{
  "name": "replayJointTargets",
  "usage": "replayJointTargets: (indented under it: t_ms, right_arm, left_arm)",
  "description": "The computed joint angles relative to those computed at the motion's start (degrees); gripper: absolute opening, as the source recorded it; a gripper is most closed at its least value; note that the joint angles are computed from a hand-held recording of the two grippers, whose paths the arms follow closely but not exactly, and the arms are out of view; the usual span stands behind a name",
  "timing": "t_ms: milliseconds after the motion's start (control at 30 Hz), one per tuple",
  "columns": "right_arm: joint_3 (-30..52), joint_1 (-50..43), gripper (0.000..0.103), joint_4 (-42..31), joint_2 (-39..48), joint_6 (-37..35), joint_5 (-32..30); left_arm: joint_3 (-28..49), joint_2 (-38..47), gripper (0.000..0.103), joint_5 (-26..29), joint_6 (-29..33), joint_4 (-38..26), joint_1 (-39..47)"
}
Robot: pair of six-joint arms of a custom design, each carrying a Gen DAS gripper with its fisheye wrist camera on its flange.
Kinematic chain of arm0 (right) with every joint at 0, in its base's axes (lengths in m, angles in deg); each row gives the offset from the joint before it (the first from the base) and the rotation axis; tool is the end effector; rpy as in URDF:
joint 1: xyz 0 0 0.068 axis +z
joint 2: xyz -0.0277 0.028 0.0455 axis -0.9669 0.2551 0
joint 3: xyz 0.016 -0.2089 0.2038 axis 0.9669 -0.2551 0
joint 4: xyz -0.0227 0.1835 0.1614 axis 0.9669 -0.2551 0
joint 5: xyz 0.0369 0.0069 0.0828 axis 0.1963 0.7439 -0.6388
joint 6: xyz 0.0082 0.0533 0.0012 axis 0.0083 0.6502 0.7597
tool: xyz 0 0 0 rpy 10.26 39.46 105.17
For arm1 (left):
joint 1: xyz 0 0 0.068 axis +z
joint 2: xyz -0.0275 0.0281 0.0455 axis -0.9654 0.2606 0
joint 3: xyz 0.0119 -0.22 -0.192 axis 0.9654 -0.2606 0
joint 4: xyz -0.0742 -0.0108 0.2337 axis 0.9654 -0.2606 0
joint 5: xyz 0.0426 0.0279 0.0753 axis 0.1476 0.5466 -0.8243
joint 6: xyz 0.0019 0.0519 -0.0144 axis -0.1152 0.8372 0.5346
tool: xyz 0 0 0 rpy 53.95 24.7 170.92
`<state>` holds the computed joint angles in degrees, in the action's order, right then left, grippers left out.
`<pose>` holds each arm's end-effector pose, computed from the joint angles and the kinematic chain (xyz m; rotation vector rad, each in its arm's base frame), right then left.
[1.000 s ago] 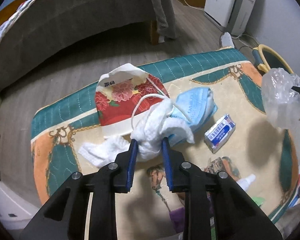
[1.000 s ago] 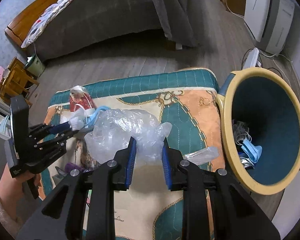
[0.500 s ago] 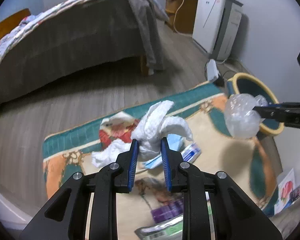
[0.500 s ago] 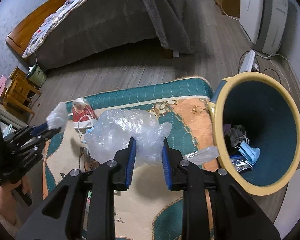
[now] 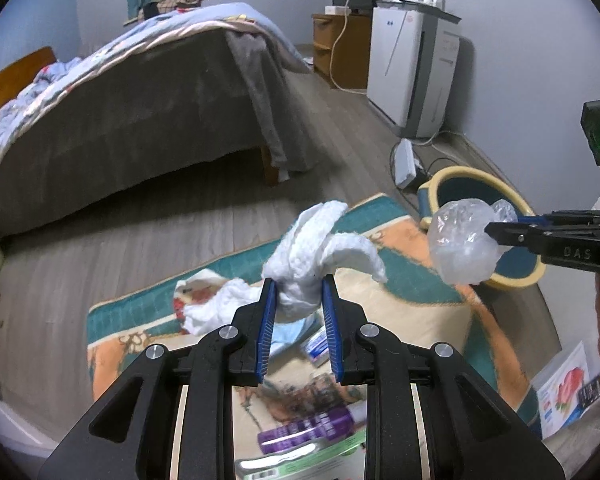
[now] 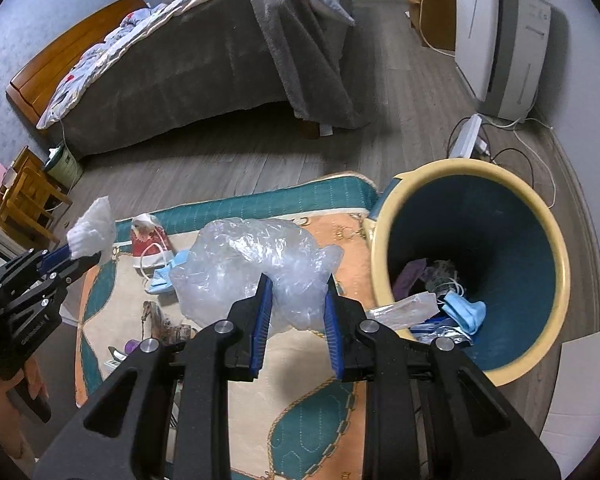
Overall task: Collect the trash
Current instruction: 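Carry the plastic bag and tissue over the bin and open both tools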
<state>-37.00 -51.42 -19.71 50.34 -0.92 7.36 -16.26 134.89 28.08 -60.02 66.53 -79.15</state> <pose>0.2556 0.1140 0.1403 -0.0512 2.5976 0.3382 0.2394 -0.0233 0.1232 0.4347 2.3961 -0.1197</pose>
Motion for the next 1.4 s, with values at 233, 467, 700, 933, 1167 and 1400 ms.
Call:
replayJointTargets:
  t_ms: [233, 467, 700, 933, 1167, 1400]
  right_arm:
    - [-0.07, -0.69, 0.024, 0.61, 0.12, -0.31, 1.88]
    - [-0.04, -2.42, 0.024, 0.82, 0.67, -1.11, 2.84]
    - [-1.5, -6.03, 0.024, 2.0, -0.16, -0.18, 4.29]
    - [-4.02, -12.24, 0.024, 4.28, -2.25, 0.14, 5.17]
    - [-7.11, -22.05, 0.024, 6.94, -2.53, 0.84, 4.11]
    - [-8.5, -25.7, 0.025, 8.18, -2.69, 2.49, 4.07]
  left_arm:
    - [-0.54, -0.07, 0.025, -2.33, -1.97, 2.15, -4.67]
    - [-0.44, 2.14, 0.025, -4.4, -4.93, 3.96, -8.19]
    - [1.89, 4.3, 0.025, -7.25, -10.26, 3.58, -11.63]
    - [5.73, 6.56, 0.025, -12.25, -15.42, 2.81, -19.88]
    - [11.95, 11.34, 0.025, -14.64, -18.72, 0.77, -27.61]
    - [19.42, 17.41, 0.025, -14.15, -19.88, -0.54, -33.01]
